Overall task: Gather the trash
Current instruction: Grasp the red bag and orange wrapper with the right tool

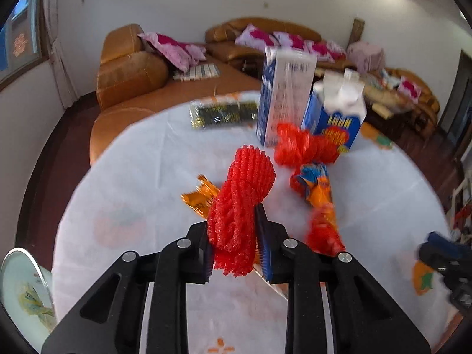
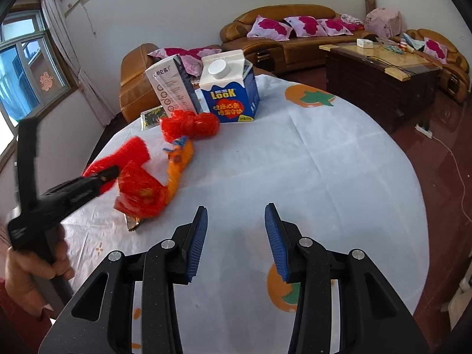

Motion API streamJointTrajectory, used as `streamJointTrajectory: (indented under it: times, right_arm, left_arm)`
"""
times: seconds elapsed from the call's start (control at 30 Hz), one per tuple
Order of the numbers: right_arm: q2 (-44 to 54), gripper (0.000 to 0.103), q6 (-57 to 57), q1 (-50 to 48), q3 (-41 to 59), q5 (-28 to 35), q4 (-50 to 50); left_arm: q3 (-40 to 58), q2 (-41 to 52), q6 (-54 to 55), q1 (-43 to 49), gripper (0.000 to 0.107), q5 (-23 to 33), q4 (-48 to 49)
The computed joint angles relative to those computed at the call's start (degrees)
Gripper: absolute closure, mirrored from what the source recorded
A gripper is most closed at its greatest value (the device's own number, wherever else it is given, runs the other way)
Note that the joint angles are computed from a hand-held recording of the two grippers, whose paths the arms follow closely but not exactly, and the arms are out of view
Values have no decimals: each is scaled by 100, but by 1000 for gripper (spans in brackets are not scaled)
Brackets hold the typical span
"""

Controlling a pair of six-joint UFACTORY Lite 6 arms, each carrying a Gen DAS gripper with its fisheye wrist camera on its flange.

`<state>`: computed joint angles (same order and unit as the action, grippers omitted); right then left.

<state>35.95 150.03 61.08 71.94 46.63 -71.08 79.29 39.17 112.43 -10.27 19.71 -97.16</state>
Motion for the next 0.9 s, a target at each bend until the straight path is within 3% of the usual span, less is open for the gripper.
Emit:
streamJointTrajectory:
  times: [0.1,0.3,0.53,0.6,0.67,0.77,0.9]
  right_arm:
    - [133,61,-100,-96,255,-58,-91]
    - [651,61,-165,-663,1086,-717,-611]
    - [2182,61,-1915,-1278,3228,-1338,522]
    - [2459,70,-2377,-1332,3610,-1390,920]
    - [2433,84,-2034,-1327,3435,-1539,607]
    - [2100,88,-1181,-1282,2840,-1629,18]
    - [1546,89,-305,-961,2057,-1124,-468]
  left_arm:
    - [-728,-702,677,401,83,318,-709]
    - [-1471,-1097,1500,1041,83,221,-1426]
    - [-1621,-773,2596,1466,83,113,-2375]
    - [-1603,-722,2373,1515,83,138,-2175]
    - [-1562,-639,2354,1488,83,94,-2161]
    - [-1525,-558,2492,1406,83,17,-2336]
    - [-1546,-551,2677,1335,83,-82,-2524]
